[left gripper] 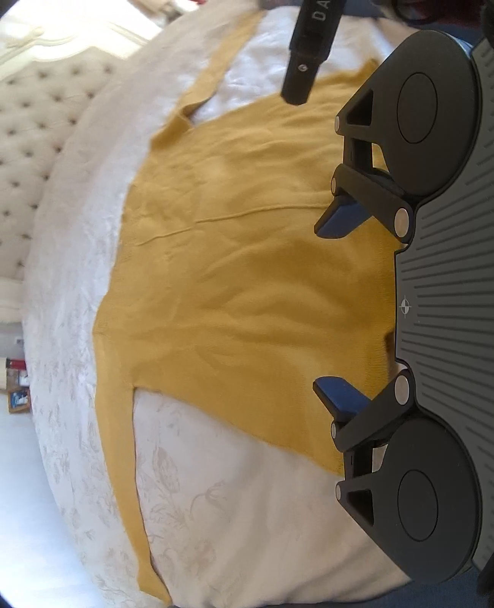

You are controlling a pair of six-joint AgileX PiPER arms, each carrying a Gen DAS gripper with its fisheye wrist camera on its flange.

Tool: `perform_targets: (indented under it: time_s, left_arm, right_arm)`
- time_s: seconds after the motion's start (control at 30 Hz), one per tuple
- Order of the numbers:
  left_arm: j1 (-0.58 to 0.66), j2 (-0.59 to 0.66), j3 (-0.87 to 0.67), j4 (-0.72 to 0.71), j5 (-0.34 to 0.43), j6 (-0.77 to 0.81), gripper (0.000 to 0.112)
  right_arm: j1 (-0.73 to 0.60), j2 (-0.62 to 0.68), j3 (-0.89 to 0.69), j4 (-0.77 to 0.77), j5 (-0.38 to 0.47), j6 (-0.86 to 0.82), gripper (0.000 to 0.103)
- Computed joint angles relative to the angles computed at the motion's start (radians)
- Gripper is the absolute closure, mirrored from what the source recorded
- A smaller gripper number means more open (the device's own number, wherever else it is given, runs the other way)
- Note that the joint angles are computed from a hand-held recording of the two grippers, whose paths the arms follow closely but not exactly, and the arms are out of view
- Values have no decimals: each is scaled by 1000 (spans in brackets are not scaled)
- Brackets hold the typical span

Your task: Fold small clothes

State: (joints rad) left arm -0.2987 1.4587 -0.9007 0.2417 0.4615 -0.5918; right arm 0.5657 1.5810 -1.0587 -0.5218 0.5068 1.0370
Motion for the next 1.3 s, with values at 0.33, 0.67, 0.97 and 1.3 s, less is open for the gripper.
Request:
perform_targets:
  time_s: [0.33,0.67,0.97,1.3]
  left_arm:
    - [34,83,-29,398,-34,-271,33]
    - [296,242,-198,111,-108,109,37]
    - [505,455,-504,-23,-71,299,37]
    - [661,827,-1087,-223,202,464,37]
  right_arm:
    - [15,93,-58,-208,-16,148,1]
    - [-20,237,-187,-182,-130,36,1]
    - [-42,408,-410,44,-132,-232,12]
    - [-70,510,-566,244,-107,-443,12]
